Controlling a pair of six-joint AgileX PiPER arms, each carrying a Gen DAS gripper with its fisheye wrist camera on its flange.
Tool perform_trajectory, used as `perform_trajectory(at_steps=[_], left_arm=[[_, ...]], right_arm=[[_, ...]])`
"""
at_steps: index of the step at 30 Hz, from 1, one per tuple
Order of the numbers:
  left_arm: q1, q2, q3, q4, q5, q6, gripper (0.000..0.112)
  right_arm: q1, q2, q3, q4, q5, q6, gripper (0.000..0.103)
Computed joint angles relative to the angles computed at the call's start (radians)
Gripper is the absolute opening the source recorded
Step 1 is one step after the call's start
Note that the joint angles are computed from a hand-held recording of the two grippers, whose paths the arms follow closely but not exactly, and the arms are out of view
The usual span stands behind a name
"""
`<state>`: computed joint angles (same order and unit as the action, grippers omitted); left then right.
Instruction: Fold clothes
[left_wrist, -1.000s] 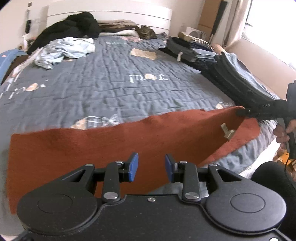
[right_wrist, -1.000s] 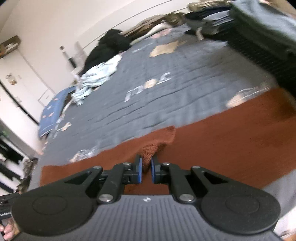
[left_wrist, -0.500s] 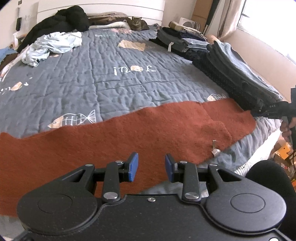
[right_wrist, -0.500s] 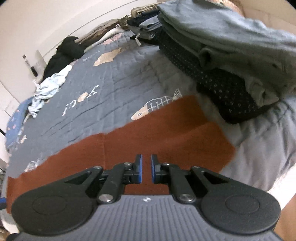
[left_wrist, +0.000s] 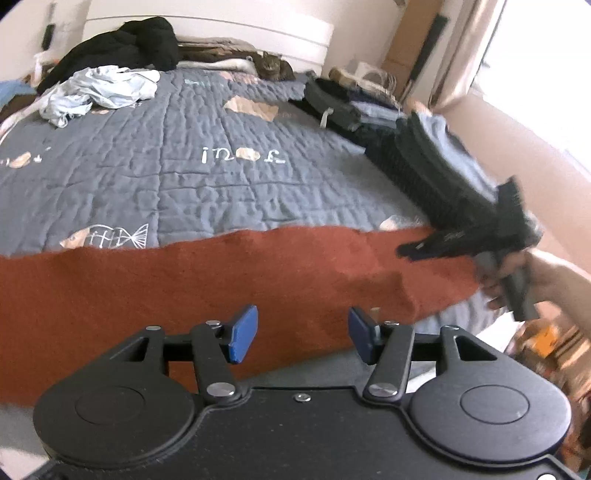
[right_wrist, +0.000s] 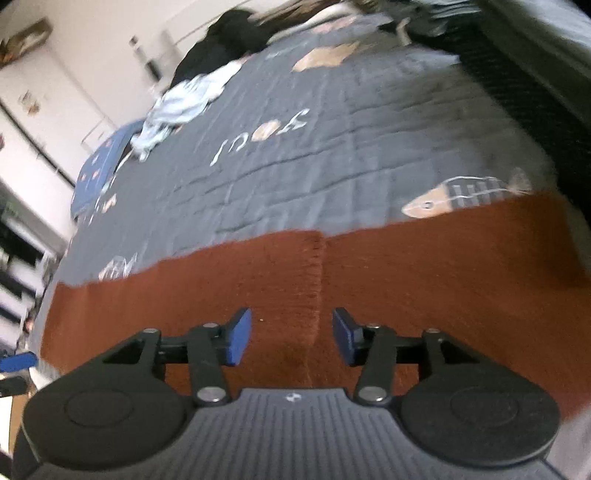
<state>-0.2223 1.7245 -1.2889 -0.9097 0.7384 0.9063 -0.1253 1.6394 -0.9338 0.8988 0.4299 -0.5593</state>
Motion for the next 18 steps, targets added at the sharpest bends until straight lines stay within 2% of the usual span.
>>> perform_trajectory(at_steps=[5, 11, 15, 17, 18], left_arm=[[-0.003, -0.038, 0.051, -0.009, -0.010, 0.002, 0.055], [0.001, -0.035, 0.065, -0.013, -0.015, -0.010, 0.055], [0.004, -0.035, 0.070, -0.014, -0.016, -0.010, 0.055], [0.005, -0.033, 0.072, -0.013, -0.018, -0.012, 0.055], [0.006, -0.032, 0.072, -0.013, -0.018, -0.014, 0.055]], right_arm=[[-0.054, 0.117, -0.103, -0.016, 0.144, 0.029, 0.051], [-0.054, 0.190, -0.122, 0.037, 0.152, -0.029, 0.051], [-0.031, 0.206, -0.109, 0.085, 0.118, -0.075, 0.050], [-0.039, 0.205, -0.105, 0.115, 0.125, -0.096, 0.039], [-0.042, 0.204, -0.104, 0.122, 0.127, -0.093, 0.024]])
